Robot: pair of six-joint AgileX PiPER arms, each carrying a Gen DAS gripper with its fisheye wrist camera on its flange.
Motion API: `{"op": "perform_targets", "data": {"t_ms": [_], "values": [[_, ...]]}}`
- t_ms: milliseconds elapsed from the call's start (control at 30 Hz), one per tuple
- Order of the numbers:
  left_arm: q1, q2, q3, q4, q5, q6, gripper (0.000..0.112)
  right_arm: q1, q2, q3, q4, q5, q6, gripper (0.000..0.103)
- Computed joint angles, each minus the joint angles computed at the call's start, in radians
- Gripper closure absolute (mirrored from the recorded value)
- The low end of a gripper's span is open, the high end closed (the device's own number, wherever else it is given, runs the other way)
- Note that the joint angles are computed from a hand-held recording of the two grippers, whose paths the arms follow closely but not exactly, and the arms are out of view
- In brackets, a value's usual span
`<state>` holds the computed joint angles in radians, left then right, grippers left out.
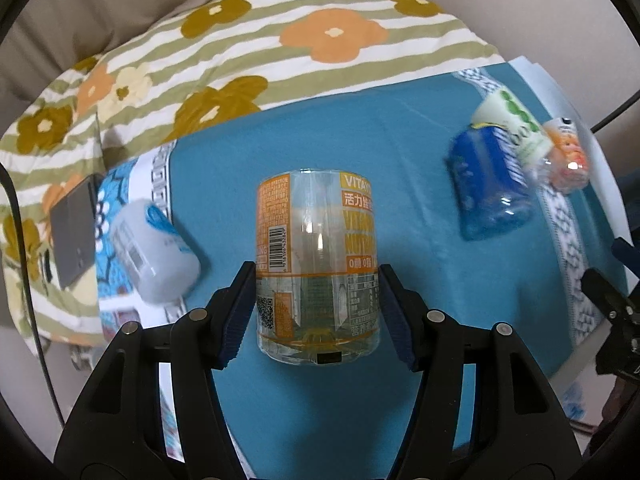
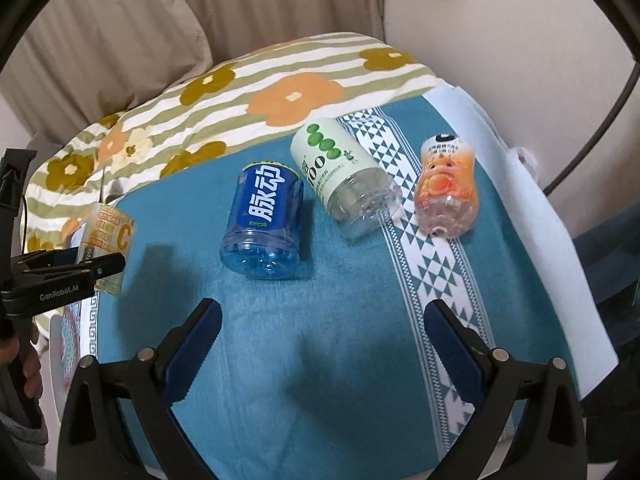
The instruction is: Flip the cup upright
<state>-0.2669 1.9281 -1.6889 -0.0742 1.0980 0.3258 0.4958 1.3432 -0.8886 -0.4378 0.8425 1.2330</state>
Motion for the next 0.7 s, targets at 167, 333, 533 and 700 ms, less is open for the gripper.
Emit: {"op": "perform_targets", "data": {"t_ms": [167, 333, 533, 700], "values": [[-0.053, -0.111, 0.159, 0.01, -0.043, -0.105, 0.048, 0.016, -0.091, 0.06, 0.007, 0.014, -0.062, 0.002], [-0.125, -0.176, 0.303, 0.026, -0.096, -0.228, 0.048, -0.004, -0.188, 0.144, 0.036, 0.012, -0.131, 0.002], [-0.211, -0.197, 0.424, 0.05, -0.167, -0.378, 0.048, -0.026, -0.274, 0.241, 0.092, -0.004, -0.209, 0.002], [-0.247, -0.187, 0.459, 0.07, -0.211, -0.452, 0.048, -0.049, -0.314, 0.295, 0.125, -0.025, -0.263, 0.002]]}}
